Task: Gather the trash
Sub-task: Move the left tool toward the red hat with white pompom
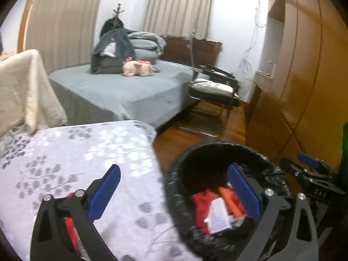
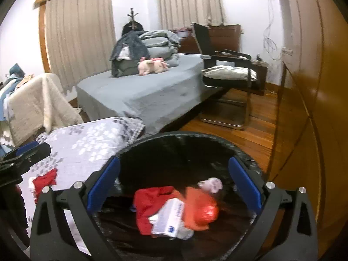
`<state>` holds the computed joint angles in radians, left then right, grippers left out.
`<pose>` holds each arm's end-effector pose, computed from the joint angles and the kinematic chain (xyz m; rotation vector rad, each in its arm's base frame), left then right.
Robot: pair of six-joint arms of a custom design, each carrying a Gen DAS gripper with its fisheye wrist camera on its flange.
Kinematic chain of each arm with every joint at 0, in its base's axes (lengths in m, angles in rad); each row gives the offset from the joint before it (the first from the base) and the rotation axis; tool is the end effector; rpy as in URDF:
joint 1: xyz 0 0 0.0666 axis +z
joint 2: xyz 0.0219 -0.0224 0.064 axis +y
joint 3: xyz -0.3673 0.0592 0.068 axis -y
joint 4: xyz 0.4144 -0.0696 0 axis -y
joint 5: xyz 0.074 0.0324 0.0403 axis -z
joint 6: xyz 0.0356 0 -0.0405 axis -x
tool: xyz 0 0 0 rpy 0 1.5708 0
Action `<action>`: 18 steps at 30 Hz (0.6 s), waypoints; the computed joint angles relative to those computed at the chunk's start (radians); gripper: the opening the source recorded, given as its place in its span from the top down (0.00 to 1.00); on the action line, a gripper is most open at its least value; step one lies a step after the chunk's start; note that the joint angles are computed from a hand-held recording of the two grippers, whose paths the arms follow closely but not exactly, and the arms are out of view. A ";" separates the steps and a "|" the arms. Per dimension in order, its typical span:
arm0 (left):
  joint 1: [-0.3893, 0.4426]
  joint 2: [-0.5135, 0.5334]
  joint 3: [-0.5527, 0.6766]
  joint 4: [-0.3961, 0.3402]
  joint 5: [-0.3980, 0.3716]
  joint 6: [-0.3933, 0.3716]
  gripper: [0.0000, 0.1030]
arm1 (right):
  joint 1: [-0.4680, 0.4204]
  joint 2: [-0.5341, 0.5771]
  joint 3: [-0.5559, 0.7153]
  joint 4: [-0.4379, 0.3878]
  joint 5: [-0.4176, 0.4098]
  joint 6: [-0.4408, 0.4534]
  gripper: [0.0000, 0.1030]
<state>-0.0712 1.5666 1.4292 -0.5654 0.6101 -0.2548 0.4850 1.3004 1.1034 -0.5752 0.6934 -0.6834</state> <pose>0.5745 -0.0618 0.3746 0.6630 2.0848 -0.5868 0.4250 0.1978 0.3507 0.5306 2.0739 -0.1453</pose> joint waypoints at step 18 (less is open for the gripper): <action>0.232 0.041 -0.010 0.089 -0.146 0.015 0.06 | 0.093 0.286 0.273 0.093 -0.132 0.126 0.05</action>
